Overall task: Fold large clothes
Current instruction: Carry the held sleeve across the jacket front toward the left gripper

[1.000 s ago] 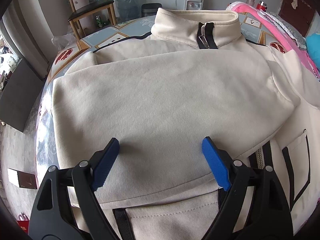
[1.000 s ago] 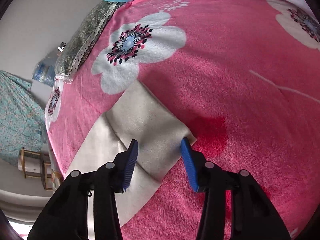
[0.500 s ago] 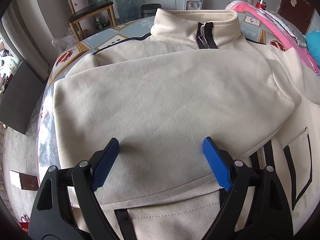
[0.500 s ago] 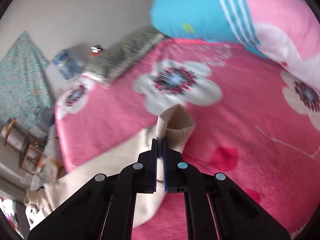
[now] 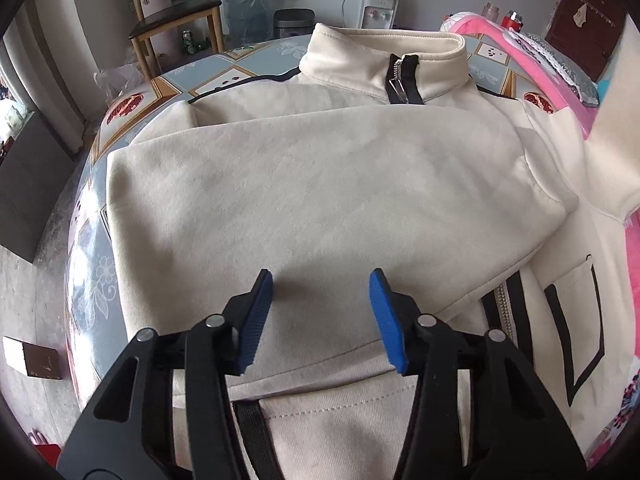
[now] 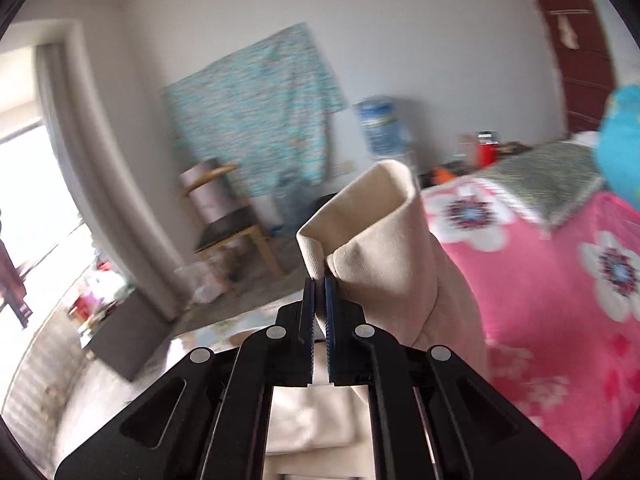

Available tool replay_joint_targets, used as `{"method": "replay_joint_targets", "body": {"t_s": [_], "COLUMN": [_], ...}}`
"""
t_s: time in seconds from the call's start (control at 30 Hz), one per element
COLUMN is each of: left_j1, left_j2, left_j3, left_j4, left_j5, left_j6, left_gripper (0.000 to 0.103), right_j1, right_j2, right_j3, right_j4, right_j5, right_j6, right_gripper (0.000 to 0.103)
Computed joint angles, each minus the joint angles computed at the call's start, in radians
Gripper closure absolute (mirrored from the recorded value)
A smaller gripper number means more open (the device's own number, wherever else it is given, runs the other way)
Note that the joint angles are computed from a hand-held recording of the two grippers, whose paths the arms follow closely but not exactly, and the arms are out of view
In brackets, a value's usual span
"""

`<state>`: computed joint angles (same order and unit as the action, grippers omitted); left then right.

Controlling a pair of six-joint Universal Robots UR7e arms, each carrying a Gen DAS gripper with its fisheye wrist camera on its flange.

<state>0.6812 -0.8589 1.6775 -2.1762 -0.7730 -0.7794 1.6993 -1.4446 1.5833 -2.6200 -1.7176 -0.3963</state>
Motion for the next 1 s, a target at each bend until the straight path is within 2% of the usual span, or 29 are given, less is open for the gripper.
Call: {"method": "replay_joint_targets", "body": {"t_s": [0.13, 0.2, 0.27, 0.37, 0.47, 0.53, 0.57, 0.6, 0.63, 0.73, 0.8, 0.93, 1.0], "left_j1": [-0.01, -0.016, -0.022, -0.023, -0.018, -0.008, -0.003, 0.004, 0.012, 0.038, 0.061, 0.118, 0.129], "left_j2": [-0.056, -0.088, -0.118, -0.151, -0.161, -0.158, -0.153, -0.145, -0.136, -0.101, -0.072, -0.02, -0.004], "left_j3": [0.054, 0.086, 0.114, 0.141, 0.143, 0.139, 0.134, 0.124, 0.114, 0.082, 0.048, -0.009, -0.019], "left_j4": [-0.042, -0.069, -0.086, -0.118, -0.148, -0.193, -0.214, -0.231, -0.246, -0.304, -0.311, -0.317, -0.329], "left_j5": [-0.034, -0.049, -0.055, -0.068, -0.082, -0.112, -0.128, -0.149, -0.166, -0.201, -0.225, -0.293, -0.291], "left_j6": [-0.024, -0.033, -0.039, -0.033, -0.011, 0.012, 0.02, 0.026, 0.028, 0.02, 0.004, -0.063, -0.088], "left_gripper": [0.074, 0.078, 0.079, 0.079, 0.079, 0.079, 0.079, 0.077, 0.073, 0.059, 0.053, 0.052, 0.052], "right_j1": [0.045, 0.051, 0.046, 0.018, -0.023, -0.059, -0.075, -0.088, -0.096, -0.121, -0.116, -0.147, -0.173], "right_j2": [0.086, 0.133, 0.176, 0.238, 0.26, 0.244, 0.229, 0.209, 0.184, 0.11, 0.086, 0.002, -0.043], "right_j3": [0.05, 0.074, 0.11, 0.141, 0.132, 0.111, 0.1, 0.098, 0.111, 0.132, 0.146, 0.216, 0.272], "right_j4": [0.037, 0.066, 0.081, 0.17, 0.316, 0.402, 0.436, 0.447, 0.437, 0.439, 0.427, 0.407, 0.381], "right_j5": [0.022, 0.008, -0.026, -0.085, -0.058, 0.025, 0.072, 0.109, 0.129, 0.158, 0.145, 0.068, 0.05], "right_j6": [-0.019, -0.025, -0.033, -0.024, 0.01, 0.016, 0.015, 0.012, 0.004, -0.027, -0.008, -0.049, -0.067], "right_gripper": [0.098, 0.098, 0.098, 0.098, 0.097, 0.091, 0.078, 0.06, 0.054, 0.052, 0.052, 0.052, 0.052]}}
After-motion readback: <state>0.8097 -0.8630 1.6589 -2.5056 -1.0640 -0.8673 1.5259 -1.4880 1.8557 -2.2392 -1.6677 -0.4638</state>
